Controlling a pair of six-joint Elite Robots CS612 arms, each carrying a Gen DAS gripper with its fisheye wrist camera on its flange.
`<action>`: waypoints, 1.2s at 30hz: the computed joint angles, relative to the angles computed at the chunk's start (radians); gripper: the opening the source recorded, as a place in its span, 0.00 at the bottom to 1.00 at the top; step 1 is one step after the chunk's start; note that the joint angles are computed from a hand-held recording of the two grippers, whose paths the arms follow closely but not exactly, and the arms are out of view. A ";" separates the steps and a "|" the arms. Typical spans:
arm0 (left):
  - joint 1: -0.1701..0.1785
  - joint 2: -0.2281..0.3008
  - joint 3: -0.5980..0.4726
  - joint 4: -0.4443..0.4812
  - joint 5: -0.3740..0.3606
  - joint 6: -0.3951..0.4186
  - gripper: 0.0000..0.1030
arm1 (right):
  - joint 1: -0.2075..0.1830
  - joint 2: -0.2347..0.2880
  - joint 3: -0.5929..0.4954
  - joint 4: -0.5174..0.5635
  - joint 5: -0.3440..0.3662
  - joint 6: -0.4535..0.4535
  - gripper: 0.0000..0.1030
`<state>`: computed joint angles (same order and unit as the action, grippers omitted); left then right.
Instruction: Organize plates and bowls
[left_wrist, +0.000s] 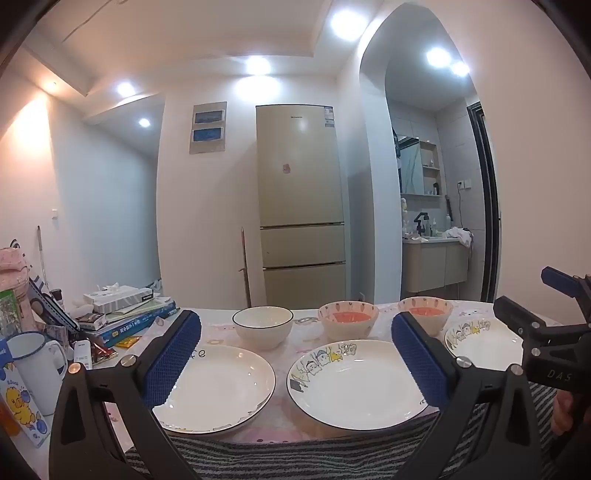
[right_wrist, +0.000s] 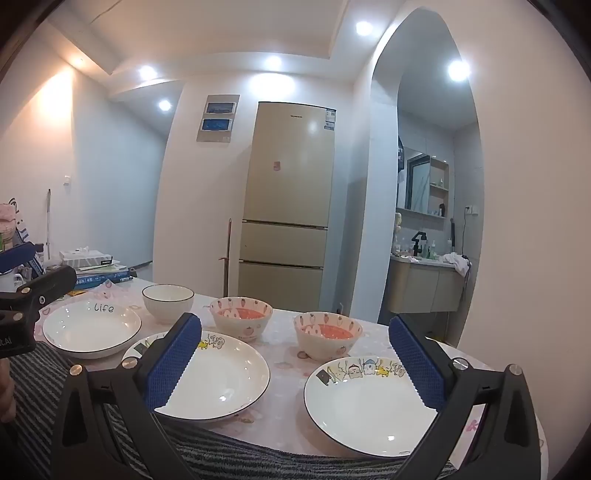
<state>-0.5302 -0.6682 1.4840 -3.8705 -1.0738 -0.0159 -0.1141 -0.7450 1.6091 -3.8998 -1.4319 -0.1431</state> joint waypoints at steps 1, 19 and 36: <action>0.000 -0.001 0.002 0.002 -0.001 -0.001 1.00 | 0.000 0.000 0.000 0.001 0.001 0.012 1.00; 0.000 -0.007 0.007 0.028 0.005 -0.007 1.00 | 0.003 0.005 -0.005 -0.007 0.001 0.000 1.00; -0.008 0.000 0.006 -0.032 0.035 0.025 1.00 | 0.004 0.000 0.011 -0.061 0.006 -0.001 1.00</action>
